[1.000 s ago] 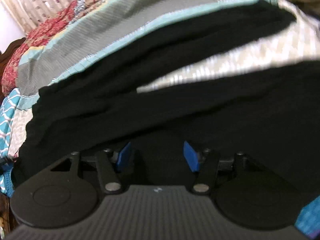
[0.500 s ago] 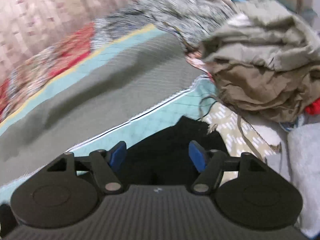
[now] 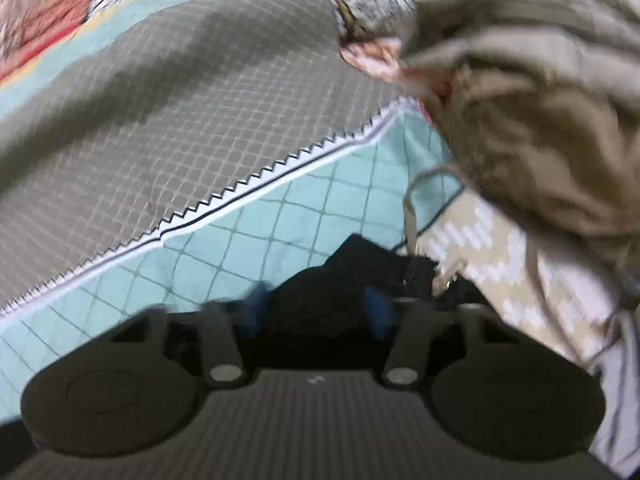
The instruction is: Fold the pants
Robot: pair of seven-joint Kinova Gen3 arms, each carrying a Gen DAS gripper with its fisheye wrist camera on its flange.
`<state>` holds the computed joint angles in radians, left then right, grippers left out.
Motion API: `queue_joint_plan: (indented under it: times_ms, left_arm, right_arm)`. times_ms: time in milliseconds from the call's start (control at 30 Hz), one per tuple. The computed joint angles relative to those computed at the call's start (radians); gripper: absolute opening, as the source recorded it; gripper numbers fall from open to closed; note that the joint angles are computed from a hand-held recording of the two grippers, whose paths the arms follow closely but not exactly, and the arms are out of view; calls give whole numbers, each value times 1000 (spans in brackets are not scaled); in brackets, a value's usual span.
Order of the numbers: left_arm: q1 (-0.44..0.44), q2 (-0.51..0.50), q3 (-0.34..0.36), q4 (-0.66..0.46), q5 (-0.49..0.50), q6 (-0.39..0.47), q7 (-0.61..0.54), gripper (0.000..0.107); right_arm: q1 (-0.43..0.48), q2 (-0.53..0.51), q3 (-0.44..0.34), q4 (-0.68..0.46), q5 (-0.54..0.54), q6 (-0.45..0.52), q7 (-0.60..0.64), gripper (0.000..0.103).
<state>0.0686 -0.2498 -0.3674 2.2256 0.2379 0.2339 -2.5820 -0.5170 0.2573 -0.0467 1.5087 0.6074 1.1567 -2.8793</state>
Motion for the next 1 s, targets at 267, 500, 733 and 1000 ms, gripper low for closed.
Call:
queue_joint_plan:
  times_ms: [267, 500, 733, 1000]
  left_arm:
    - [34, -262, -89, -17, 7, 142, 29, 11]
    - [-211, -468, -94, -39, 203, 424, -158, 11]
    - [-279, -716, -141, -71, -31, 709, 96, 12]
    - [-215, -906, -106, -88, -317, 1018, 352, 44]
  right_arm:
    - [101, -222, -155, 177, 78, -81, -220, 3]
    - [256, -499, -479, 326, 134, -4, -408, 3]
    - [334, -817, -797, 427, -21, 181, -537, 3]
    - [261, -859, -902, 532, -330, 320, -838, 9]
